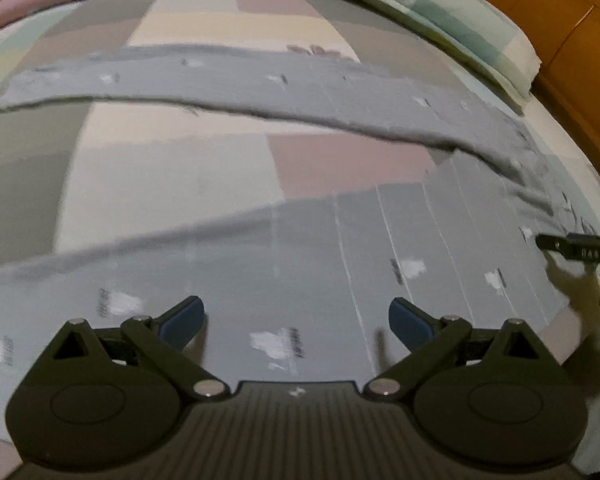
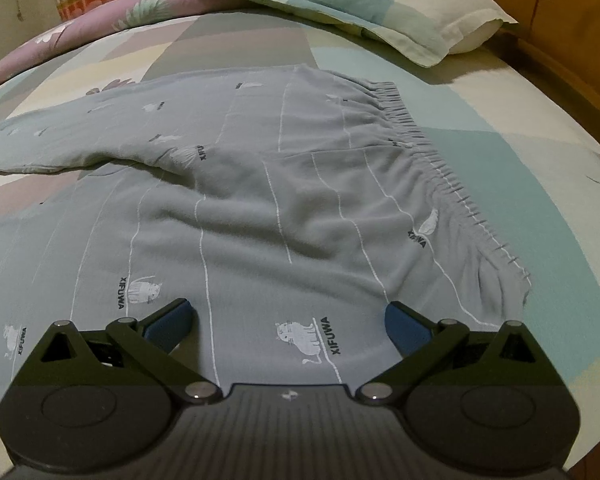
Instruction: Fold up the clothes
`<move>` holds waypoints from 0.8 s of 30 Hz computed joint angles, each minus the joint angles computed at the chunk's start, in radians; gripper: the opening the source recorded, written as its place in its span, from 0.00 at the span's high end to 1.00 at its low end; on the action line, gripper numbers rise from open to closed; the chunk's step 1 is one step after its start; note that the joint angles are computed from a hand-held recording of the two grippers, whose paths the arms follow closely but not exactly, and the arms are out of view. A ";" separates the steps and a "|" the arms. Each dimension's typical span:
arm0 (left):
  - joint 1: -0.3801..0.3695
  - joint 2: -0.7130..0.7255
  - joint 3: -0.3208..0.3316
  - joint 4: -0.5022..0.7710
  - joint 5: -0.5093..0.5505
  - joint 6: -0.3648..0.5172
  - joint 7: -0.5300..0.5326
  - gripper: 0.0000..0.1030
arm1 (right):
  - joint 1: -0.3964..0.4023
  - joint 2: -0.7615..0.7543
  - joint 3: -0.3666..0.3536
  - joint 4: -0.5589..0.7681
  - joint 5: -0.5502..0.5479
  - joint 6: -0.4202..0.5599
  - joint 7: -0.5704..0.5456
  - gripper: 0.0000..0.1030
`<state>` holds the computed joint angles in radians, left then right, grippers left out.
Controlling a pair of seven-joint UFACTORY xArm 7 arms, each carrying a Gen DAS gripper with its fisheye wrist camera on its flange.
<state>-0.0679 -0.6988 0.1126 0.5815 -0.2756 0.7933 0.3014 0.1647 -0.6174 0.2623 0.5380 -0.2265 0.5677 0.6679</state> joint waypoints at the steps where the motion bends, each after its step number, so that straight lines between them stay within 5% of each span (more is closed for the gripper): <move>1: -0.003 0.002 -0.005 -0.014 -0.001 -0.014 0.001 0.03 | -0.003 0.000 0.003 0.000 -0.002 -0.001 0.006 0.00; 4: -0.003 -0.028 -0.041 -0.067 0.032 -0.085 0.007 0.01 | -0.016 -0.021 0.022 -0.029 -0.022 -0.038 0.036 0.00; 13: -0.045 0.085 -0.051 0.080 0.008 -0.031 -0.086 0.01 | -0.090 -0.131 0.105 -0.176 -0.101 -0.249 0.134 0.00; 24: -0.156 0.299 -0.101 0.233 -0.096 -0.213 -0.083 0.01 | -0.135 -0.204 0.146 -0.279 -0.084 -0.407 0.110 0.00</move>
